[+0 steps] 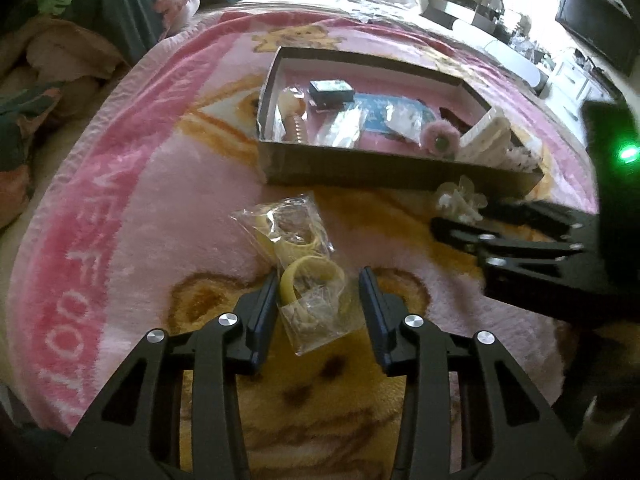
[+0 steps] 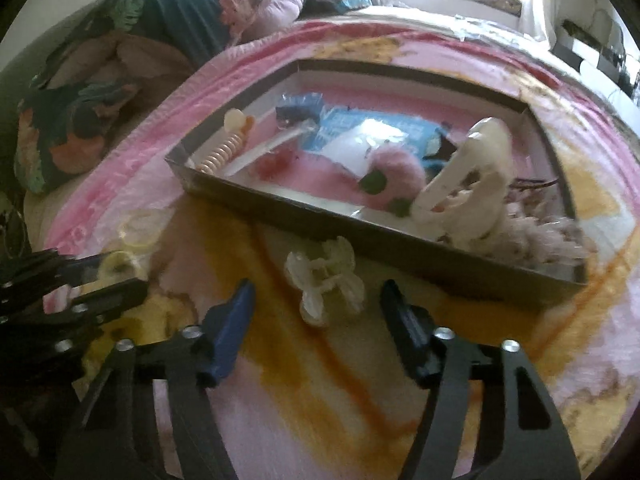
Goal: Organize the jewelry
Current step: 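Grasp the clear bag of yellow rings with left tool while right grasps the white flower clip, then carry the ring bag into the box with left tool while right drops the flower clip there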
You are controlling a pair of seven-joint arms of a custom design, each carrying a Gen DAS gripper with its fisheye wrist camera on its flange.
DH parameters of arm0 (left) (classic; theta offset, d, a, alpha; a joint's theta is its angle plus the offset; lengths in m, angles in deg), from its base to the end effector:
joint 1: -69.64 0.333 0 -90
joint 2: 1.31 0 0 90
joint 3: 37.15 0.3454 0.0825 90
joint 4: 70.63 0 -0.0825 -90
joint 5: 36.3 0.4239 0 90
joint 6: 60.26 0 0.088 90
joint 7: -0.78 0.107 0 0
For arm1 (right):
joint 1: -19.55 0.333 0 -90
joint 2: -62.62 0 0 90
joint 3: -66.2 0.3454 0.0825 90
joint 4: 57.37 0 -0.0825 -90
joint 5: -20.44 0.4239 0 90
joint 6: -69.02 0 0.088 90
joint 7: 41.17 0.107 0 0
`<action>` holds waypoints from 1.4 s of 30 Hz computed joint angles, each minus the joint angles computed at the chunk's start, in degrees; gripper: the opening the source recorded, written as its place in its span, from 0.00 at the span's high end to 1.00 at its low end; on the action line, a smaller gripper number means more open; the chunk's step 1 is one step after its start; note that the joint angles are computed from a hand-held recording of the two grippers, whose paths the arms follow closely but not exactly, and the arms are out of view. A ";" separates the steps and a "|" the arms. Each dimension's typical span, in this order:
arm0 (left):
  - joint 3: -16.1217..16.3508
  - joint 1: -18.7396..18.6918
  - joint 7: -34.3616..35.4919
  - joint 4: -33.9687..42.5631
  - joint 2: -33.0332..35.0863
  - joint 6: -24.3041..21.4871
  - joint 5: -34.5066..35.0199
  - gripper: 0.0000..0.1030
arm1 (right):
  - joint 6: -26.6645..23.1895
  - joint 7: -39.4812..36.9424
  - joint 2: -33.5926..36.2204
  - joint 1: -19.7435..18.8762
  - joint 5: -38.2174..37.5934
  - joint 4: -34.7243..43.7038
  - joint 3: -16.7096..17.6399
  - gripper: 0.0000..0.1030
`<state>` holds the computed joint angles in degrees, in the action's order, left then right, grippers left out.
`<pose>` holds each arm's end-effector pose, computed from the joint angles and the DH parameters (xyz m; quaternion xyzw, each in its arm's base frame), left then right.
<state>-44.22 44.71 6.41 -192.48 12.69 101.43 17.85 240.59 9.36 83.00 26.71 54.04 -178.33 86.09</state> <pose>0.5133 -0.3659 0.3315 -0.7013 0.6450 -0.2509 0.1711 0.5987 0.2507 0.3012 -0.8326 0.4671 -0.0839 0.2856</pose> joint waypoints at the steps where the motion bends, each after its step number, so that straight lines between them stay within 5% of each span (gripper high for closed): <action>1: 0.20 -0.09 -0.57 -0.21 -0.31 0.11 0.47 0.70 | 0.51 -0.46 0.12 -0.24 0.28 -0.04 0.44 0.61; 4: 0.23 0.09 -1.72 -0.64 -1.04 0.39 1.15 0.70 | -2.12 -5.96 -0.26 -4.93 6.13 0.19 5.31 0.61; 10: 0.03 0.72 -4.82 -0.86 -2.53 1.08 4.01 0.70 | -6.89 -19.16 -5.09 -9.38 21.88 -1.48 8.89 0.69; 16: -0.55 1.86 -5.18 1.54 -2.53 0.35 5.60 0.70 | -8.00 -31.08 -10.99 -10.44 37.29 -2.82 7.63 0.69; 21: -0.35 1.74 -2.93 6.81 0.09 -0.80 6.23 0.70 | -2.44 -35.15 -10.79 -8.22 43.91 -0.61 3.86 0.69; 25: 0.01 1.37 1.32 11.54 3.84 -1.72 3.27 0.70 | 3.67 -33.54 -7.99 -5.32 44.01 2.07 -0.11 0.69; 31: 1.38 0.32 8.03 16.71 9.13 -1.77 -4.12 0.69 | 3.59 -20.87 -4.11 -0.62 32.16 4.00 -7.09 0.69; 38: 4.24 -2.13 12.28 18.25 11.22 -1.33 -8.89 0.67 | 1.85 -14.10 -1.81 -2.26 24.76 4.56 -5.28 0.67; 42: 5.35 -3.27 12.31 17.74 10.56 -1.55 -8.78 0.64 | 1.93 -14.87 -2.36 -4.32 26.05 4.18 -2.74 0.47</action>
